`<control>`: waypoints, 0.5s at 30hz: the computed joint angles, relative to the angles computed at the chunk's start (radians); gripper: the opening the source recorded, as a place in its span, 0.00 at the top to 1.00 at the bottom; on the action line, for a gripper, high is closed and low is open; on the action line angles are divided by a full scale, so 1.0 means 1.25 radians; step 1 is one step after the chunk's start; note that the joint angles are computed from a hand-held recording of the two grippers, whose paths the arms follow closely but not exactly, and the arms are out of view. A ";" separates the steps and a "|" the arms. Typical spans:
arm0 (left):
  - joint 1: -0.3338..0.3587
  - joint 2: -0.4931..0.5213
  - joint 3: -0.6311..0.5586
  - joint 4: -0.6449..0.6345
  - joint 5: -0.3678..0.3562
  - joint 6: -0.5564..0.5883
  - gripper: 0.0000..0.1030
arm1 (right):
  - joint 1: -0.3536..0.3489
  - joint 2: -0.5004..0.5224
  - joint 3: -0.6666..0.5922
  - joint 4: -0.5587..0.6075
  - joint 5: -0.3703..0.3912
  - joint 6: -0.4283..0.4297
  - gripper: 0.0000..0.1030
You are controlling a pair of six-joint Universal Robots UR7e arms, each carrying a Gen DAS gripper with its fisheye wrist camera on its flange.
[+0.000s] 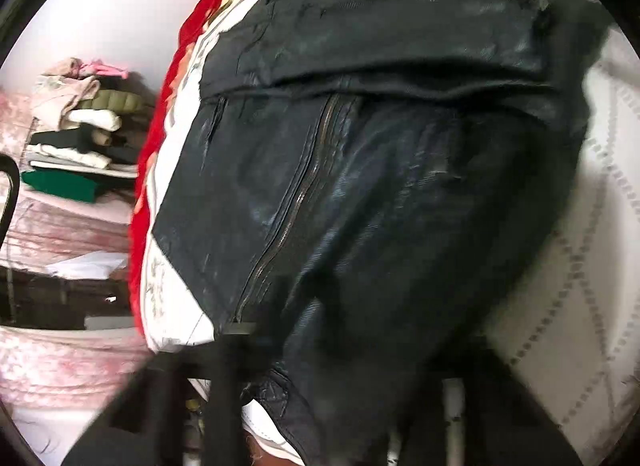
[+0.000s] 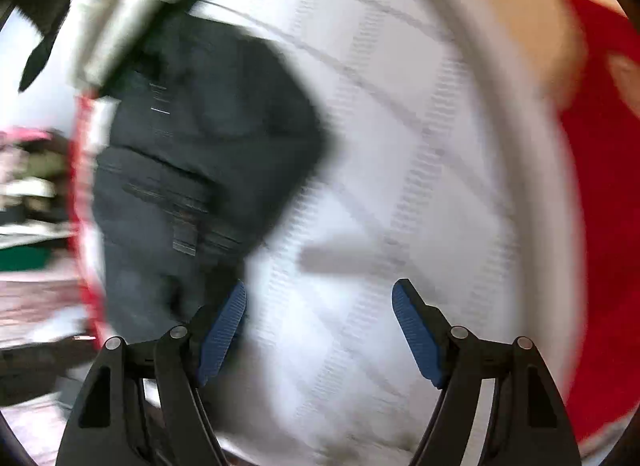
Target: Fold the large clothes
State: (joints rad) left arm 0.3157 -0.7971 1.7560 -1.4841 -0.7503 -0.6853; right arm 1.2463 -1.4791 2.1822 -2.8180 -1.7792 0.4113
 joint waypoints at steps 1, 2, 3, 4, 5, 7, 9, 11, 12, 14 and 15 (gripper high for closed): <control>-0.004 -0.005 0.003 -0.016 -0.002 0.008 0.89 | -0.016 0.013 0.005 -0.050 0.069 -0.011 0.25; -0.007 -0.015 0.008 -0.031 -0.002 0.016 0.90 | -0.029 0.019 0.000 -0.066 0.119 -0.016 0.24; -0.007 -0.019 0.011 -0.040 -0.001 0.025 0.91 | -0.044 0.043 -0.004 -0.090 0.179 -0.013 0.21; -0.008 -0.024 0.012 -0.048 -0.002 0.033 0.92 | -0.056 0.063 -0.011 -0.101 0.224 -0.004 0.20; -0.008 -0.029 0.016 -0.057 -0.002 0.042 0.92 | -0.069 0.078 -0.023 -0.094 0.260 0.006 0.20; -0.008 -0.037 0.019 -0.073 0.000 0.067 0.93 | -0.091 0.136 -0.043 -0.140 0.352 0.035 0.20; -0.002 -0.048 0.019 -0.093 0.006 0.099 0.95 | -0.076 0.187 -0.066 -0.200 0.358 0.076 0.61; 0.002 -0.060 0.019 -0.114 0.006 0.133 0.96 | -0.050 0.224 -0.075 -0.233 0.315 0.126 0.73; 0.004 -0.070 0.018 -0.127 -0.005 0.149 0.96 | -0.050 0.224 -0.069 -0.246 0.316 0.137 0.76; 0.009 -0.088 0.013 -0.136 -0.024 0.173 0.96 | -0.033 0.195 -0.060 -0.223 0.290 0.126 0.79; 0.008 -0.103 0.009 -0.138 -0.040 0.188 0.96 | -0.024 0.172 -0.051 -0.204 0.278 0.120 0.80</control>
